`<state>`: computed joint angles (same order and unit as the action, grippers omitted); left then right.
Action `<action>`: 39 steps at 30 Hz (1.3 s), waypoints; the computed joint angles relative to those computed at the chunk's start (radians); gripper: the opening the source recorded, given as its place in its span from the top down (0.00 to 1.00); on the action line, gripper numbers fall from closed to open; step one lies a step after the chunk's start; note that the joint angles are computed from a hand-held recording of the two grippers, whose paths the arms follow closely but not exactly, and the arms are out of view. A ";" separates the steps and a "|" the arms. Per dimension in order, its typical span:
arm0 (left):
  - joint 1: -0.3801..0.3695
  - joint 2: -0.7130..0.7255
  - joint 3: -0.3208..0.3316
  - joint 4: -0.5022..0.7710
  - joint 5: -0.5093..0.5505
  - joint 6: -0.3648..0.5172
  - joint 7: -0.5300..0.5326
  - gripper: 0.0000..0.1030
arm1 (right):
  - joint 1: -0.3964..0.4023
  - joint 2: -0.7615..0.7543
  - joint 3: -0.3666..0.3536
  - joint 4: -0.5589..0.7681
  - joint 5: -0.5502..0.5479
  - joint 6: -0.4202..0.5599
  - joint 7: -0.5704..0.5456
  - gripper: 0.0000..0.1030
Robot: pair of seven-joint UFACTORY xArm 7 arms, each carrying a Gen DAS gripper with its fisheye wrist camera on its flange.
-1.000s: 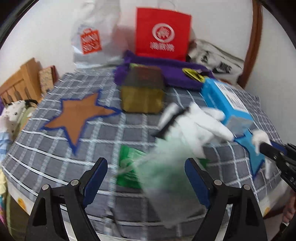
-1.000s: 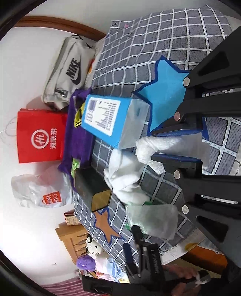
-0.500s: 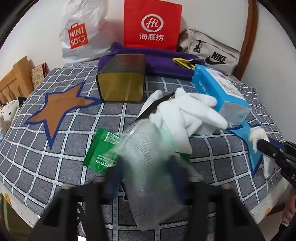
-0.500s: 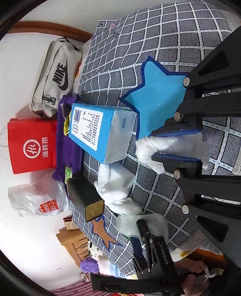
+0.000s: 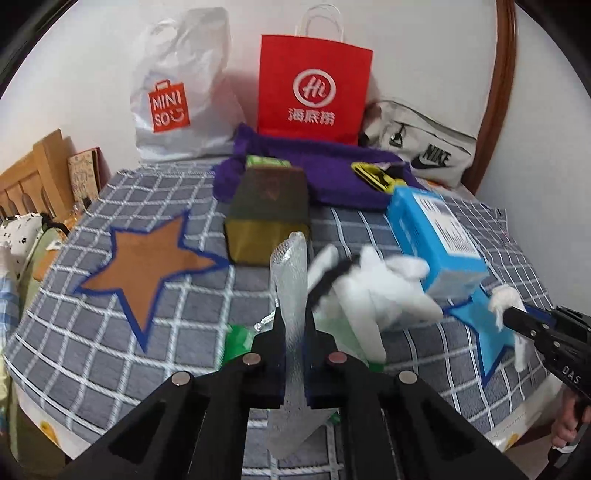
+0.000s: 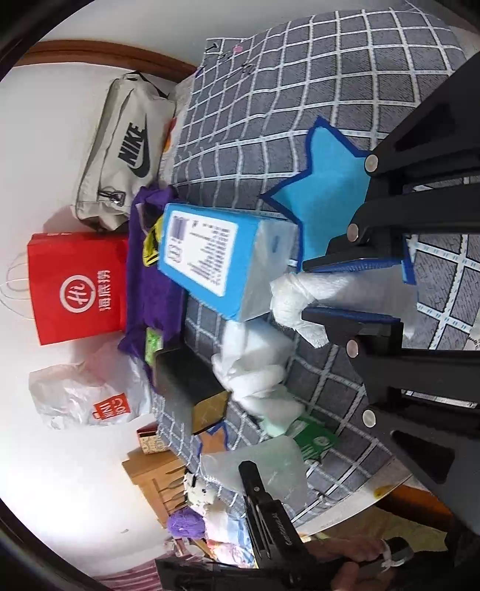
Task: Organize soft objects
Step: 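Carry the gloves and clear bag toward the purple towel with both tools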
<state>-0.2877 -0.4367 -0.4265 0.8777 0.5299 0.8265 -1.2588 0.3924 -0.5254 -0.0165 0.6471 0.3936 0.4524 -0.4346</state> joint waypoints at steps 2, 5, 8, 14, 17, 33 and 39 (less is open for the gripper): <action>0.011 0.008 0.004 0.022 0.012 0.023 0.012 0.93 | 0.001 0.010 -0.004 0.021 -0.002 0.006 -0.006 0.82; 0.017 0.016 0.021 0.040 0.015 0.020 0.028 0.93 | -0.004 0.033 -0.008 0.056 -0.001 0.012 -0.010 0.82; 0.028 0.040 0.028 0.079 0.027 0.038 0.050 0.93 | -0.014 0.059 -0.008 0.092 0.001 0.018 -0.015 0.82; 0.034 0.099 0.046 0.160 0.052 0.066 0.089 0.93 | -0.034 0.118 0.001 0.169 0.004 0.028 -0.028 0.83; 0.028 0.128 0.058 0.196 0.062 0.079 0.104 0.93 | -0.045 0.156 0.007 0.211 0.008 0.029 -0.034 0.83; -0.007 0.277 0.136 0.378 0.151 0.213 0.153 0.93 | -0.117 0.374 0.068 0.458 -0.010 0.024 -0.026 0.83; -0.019 0.337 0.177 0.443 0.156 0.232 0.188 0.93 | -0.142 0.449 0.093 0.541 -0.039 0.024 -0.004 0.83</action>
